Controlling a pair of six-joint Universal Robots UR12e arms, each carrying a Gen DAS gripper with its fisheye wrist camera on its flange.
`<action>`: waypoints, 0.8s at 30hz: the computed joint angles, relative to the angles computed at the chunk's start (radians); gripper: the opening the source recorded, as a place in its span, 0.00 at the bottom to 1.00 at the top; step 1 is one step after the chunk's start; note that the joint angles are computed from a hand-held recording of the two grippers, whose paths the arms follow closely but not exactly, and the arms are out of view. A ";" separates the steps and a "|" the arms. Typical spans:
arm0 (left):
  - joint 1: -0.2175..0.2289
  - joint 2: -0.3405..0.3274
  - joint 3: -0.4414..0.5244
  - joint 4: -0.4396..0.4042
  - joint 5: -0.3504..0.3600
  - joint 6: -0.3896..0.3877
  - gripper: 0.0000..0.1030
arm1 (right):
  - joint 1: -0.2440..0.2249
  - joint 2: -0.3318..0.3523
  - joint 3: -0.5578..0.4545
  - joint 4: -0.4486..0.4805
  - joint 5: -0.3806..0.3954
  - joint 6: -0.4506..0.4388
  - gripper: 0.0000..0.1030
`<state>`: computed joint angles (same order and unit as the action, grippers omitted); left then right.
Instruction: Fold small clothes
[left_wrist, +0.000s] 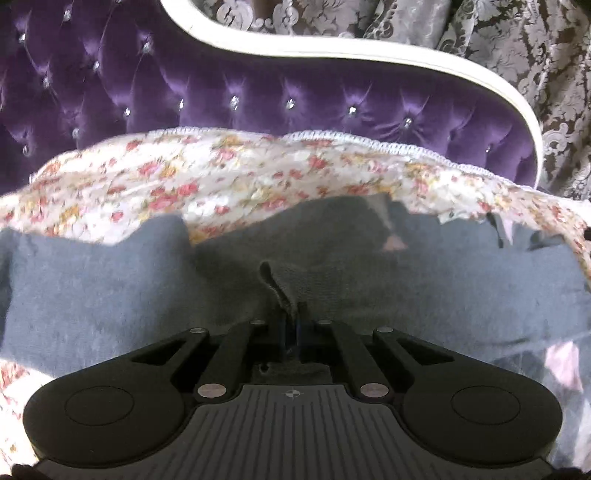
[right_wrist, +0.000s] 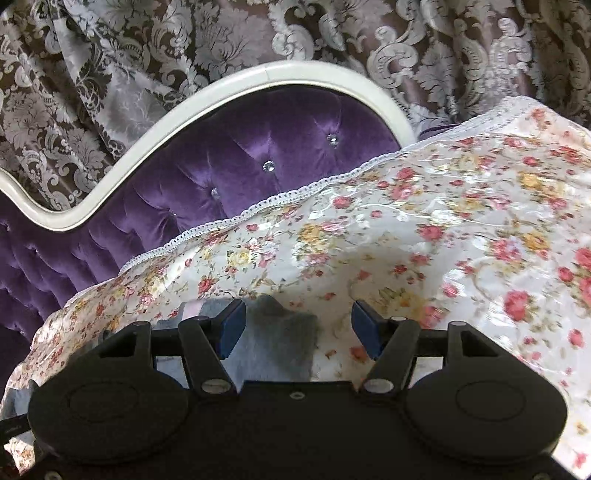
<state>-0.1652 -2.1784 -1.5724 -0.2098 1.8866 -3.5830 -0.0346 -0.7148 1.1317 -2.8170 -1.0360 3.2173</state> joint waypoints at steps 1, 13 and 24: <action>0.001 0.000 -0.006 0.017 -0.005 0.007 0.04 | 0.003 0.006 -0.012 0.010 0.003 -0.005 0.66; -0.003 -0.009 -0.009 0.048 0.006 0.067 0.06 | 0.017 0.057 -0.099 0.107 0.012 0.080 0.71; -0.002 -0.010 -0.007 0.045 -0.003 0.051 0.06 | -0.014 0.054 -0.054 0.095 0.158 0.132 0.12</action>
<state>-0.1671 -2.1882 -1.5792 -0.1652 1.8835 -3.5324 -0.0485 -0.6612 1.0777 -2.7216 -0.8781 3.3489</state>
